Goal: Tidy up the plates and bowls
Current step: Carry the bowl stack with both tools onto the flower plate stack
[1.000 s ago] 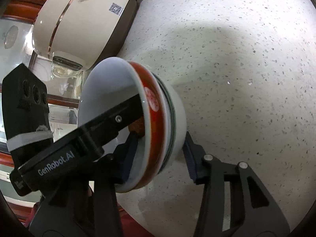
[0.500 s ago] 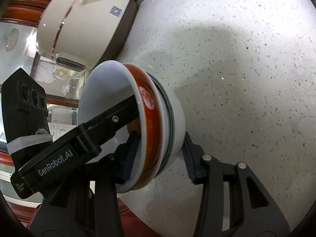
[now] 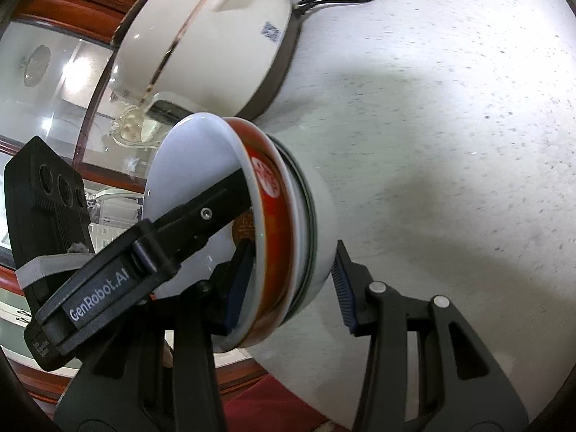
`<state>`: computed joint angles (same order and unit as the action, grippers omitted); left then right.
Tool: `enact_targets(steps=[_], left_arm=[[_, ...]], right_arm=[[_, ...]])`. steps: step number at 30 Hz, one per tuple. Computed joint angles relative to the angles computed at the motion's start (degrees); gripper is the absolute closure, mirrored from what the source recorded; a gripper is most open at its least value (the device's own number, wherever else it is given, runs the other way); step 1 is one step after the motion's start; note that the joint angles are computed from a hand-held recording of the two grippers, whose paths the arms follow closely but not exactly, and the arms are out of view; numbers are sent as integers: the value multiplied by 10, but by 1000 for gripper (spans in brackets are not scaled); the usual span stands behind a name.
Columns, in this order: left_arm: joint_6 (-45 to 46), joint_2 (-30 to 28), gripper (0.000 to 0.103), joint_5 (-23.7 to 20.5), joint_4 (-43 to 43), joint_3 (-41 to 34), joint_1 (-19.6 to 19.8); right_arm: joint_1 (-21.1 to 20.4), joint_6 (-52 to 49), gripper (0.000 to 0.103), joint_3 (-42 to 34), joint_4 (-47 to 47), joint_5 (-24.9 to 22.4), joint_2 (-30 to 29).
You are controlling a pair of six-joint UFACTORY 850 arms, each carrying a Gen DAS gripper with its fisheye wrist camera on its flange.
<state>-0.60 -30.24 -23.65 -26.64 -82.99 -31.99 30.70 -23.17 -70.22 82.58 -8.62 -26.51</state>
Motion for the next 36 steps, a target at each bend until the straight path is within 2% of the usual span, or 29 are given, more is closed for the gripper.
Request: enact_targets(steps=[5, 9, 14, 25, 31, 36], left_arm=[[34, 33, 38, -7, -18, 31, 26], [59, 55, 38, -7, -24, 55, 48], [95, 68, 38, -10, -58, 80, 74], [128, 54, 38, -4, -98, 83, 106], [152, 44, 38, -16, -127, 82, 123], [142, 30, 38, -17, -118, 69, 129]], right_arm=[[20, 167, 55, -43, -155, 7, -19], [34, 207, 55, -76, -185, 8, -42], [45, 336, 55, -124, -307, -7, -75], [49, 416, 55, -233, -386, -59, -153], [50, 467, 55, -275, -436, -85, -184], [47, 458, 55, -304, -425, -99, -206]])
